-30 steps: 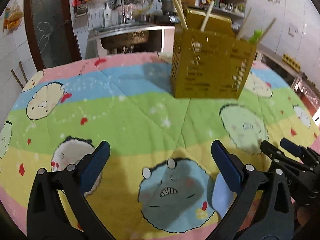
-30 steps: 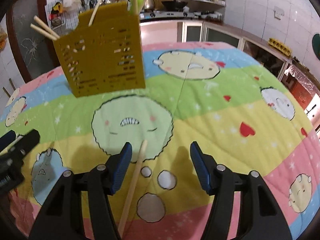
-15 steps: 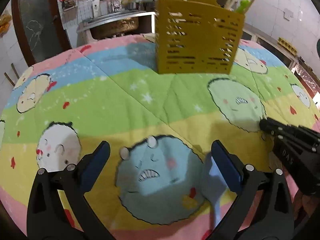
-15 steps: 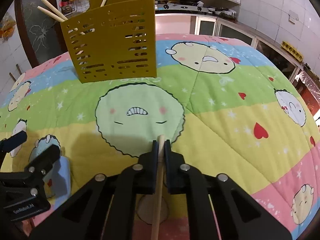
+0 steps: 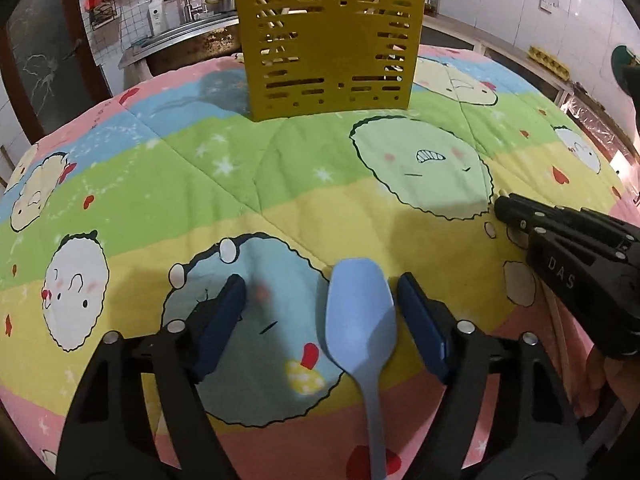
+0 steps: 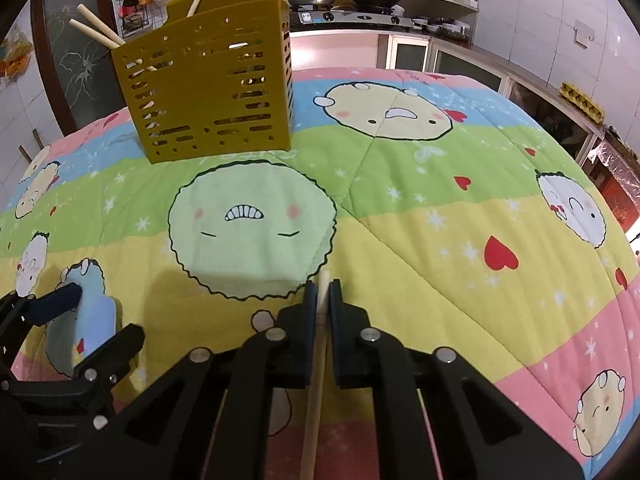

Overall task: Organize utensils
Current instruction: 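Close the left gripper on the light-blue spatula while the right gripper grasps a chopstick, then lift the spatula and chopstick and carry both over the yellow holder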

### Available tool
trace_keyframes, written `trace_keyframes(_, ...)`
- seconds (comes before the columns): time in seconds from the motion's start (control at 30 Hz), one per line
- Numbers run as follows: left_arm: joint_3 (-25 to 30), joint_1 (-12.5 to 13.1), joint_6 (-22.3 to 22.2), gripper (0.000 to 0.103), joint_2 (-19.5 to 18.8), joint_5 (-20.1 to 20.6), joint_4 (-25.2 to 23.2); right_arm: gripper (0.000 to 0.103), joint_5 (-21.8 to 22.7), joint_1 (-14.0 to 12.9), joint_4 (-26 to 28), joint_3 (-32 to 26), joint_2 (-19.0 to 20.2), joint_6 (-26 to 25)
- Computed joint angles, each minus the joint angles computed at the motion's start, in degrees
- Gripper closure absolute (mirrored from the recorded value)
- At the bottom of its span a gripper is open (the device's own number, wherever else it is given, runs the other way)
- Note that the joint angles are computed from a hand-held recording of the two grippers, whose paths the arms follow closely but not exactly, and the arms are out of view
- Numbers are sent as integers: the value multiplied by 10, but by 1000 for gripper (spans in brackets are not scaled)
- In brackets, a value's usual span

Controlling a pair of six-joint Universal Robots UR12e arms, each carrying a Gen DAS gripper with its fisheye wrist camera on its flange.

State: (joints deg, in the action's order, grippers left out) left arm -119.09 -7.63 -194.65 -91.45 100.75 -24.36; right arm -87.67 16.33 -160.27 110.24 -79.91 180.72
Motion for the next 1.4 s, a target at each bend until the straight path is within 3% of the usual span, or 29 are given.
trace_keyframes(0.43, -1, -3, 17, 72, 1, 11, 10, 96, -16, 5, -7, 2, 0, -7)
trace_keyframes(0.93, -6, 1, 24, 72, 4, 3, 24, 96, -12, 6, -17, 8, -6, -6)
trace_keyframes(1.4, -8, 9, 29, 72, 11, 20, 69, 97, 0, 7, -64, 14, -18, -5)
